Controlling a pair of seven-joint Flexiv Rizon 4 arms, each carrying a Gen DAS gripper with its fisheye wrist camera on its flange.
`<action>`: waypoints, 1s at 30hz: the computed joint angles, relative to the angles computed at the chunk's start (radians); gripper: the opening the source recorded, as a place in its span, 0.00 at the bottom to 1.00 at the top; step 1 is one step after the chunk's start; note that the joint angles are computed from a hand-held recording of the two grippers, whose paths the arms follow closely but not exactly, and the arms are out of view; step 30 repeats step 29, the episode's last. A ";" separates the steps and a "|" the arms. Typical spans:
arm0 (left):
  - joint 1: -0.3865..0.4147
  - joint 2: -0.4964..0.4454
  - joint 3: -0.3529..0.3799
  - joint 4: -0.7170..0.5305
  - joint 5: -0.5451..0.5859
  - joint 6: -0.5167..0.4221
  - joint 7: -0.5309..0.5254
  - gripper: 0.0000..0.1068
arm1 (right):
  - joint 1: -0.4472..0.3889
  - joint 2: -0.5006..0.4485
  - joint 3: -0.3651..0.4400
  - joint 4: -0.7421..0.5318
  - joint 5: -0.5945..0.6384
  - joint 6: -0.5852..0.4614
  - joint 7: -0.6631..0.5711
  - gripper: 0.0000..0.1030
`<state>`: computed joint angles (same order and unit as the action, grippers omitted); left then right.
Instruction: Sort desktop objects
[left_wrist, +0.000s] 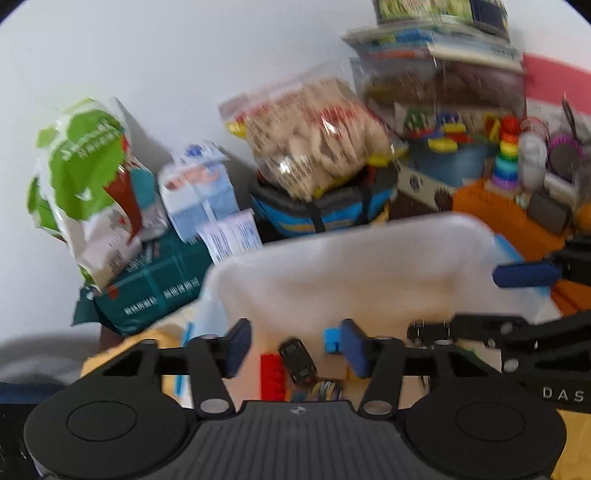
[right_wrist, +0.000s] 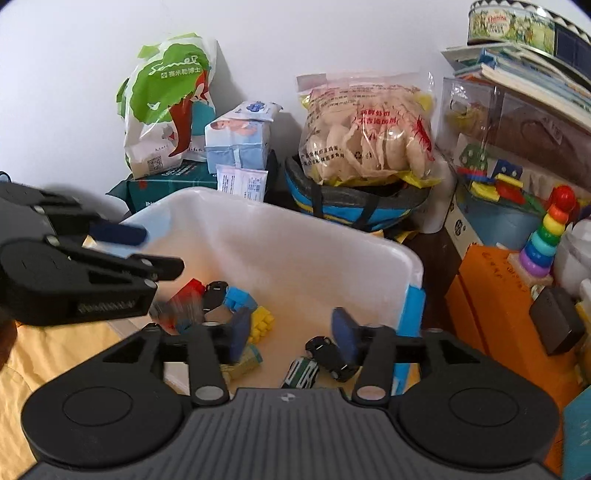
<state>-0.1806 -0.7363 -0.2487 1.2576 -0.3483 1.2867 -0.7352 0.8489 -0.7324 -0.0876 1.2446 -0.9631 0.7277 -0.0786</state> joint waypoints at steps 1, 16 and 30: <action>0.011 0.007 -0.021 0.014 -0.010 0.037 0.011 0.65 | -0.002 0.002 0.004 -0.007 0.009 -0.007 -0.008 0.59; -0.067 0.021 0.117 -0.132 0.100 -0.229 -0.090 0.82 | -0.045 -0.055 0.103 -0.304 0.317 -0.349 -0.305 0.96; -0.077 -0.025 0.156 -0.243 0.169 -0.337 -0.198 0.82 | -0.037 -0.143 0.093 -0.505 0.498 -0.517 -0.513 0.98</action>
